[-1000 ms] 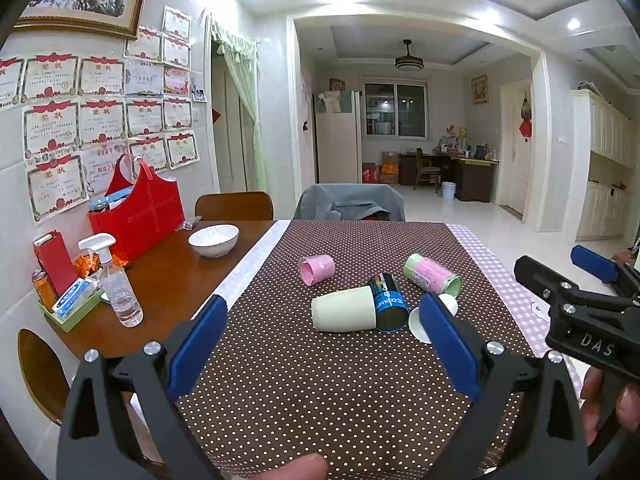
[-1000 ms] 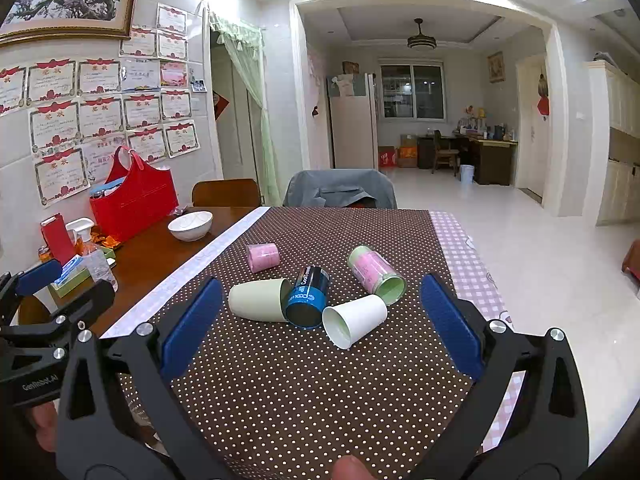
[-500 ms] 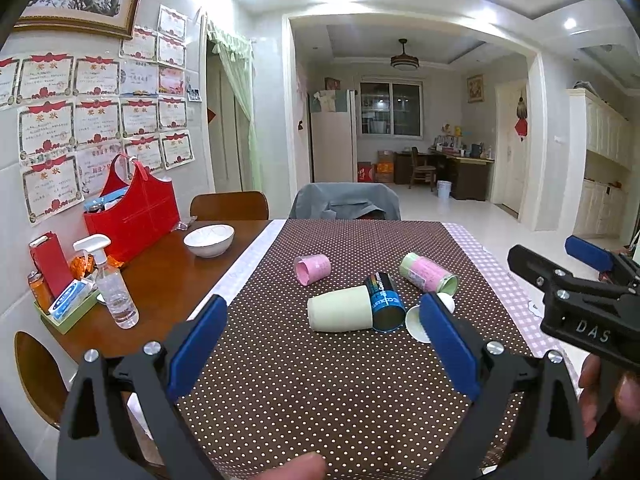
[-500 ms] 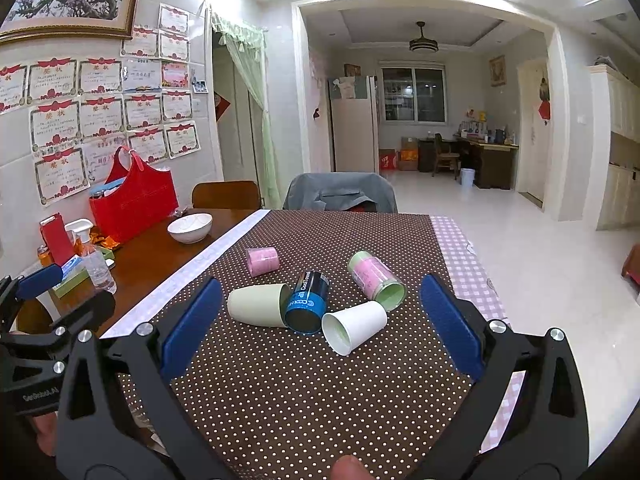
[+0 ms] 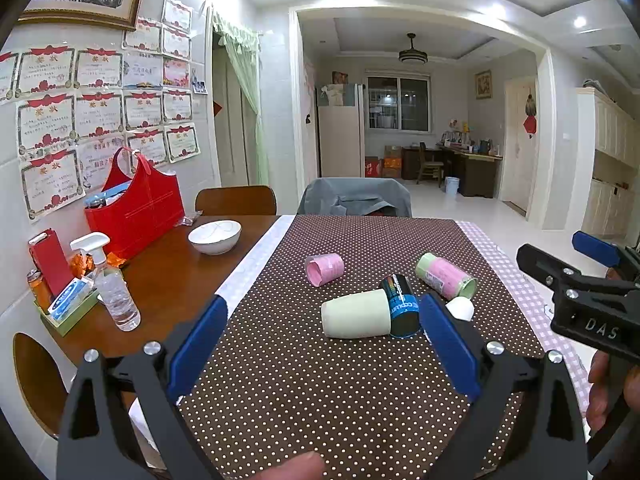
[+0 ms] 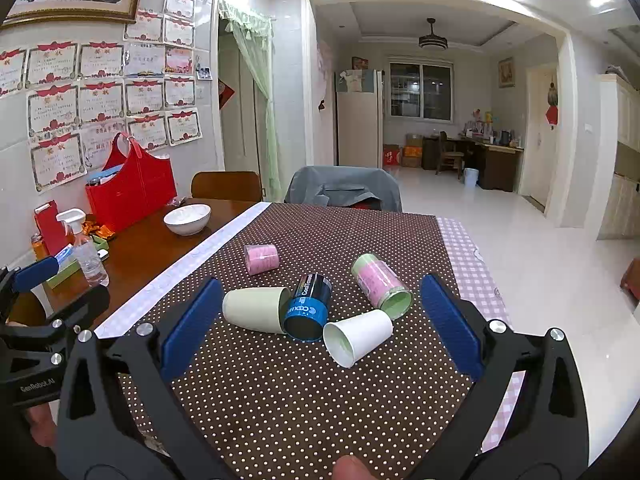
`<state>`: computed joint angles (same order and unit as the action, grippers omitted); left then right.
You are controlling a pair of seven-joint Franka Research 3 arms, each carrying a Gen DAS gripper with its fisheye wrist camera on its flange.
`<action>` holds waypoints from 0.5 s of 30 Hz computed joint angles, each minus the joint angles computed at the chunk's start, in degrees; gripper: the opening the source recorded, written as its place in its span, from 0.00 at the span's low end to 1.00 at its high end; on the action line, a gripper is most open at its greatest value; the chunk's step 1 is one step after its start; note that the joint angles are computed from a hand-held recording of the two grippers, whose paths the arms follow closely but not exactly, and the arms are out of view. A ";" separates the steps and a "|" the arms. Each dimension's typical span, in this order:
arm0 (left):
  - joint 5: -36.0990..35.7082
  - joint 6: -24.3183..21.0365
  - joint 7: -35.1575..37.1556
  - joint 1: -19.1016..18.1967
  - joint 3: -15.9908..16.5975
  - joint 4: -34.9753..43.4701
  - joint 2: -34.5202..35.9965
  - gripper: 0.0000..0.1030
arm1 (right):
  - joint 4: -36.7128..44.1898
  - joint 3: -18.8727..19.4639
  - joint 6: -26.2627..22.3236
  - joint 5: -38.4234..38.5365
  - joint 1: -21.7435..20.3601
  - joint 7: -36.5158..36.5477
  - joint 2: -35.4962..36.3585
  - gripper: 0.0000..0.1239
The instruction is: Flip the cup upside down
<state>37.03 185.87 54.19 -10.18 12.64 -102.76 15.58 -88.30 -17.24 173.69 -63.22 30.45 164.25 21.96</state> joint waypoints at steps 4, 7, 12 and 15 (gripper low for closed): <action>-2.00 -0.52 2.06 2.90 -3.66 0.90 0.70 0.92 | 1.05 0.28 -0.38 1.54 -0.31 -1.74 0.68 0.78; -3.91 -0.96 4.29 5.26 -6.82 1.42 1.02 0.92 | 1.37 -0.27 -0.62 1.98 0.08 -1.95 0.83 0.78; -6.33 -0.70 7.42 7.23 -9.45 1.81 1.47 0.92 | 1.53 -0.95 -1.15 1.66 0.63 -1.29 0.85 0.78; -8.23 -0.95 10.28 9.31 -12.20 2.41 1.86 0.92 | 1.96 -0.60 -1.71 1.92 0.33 -1.59 1.03 0.78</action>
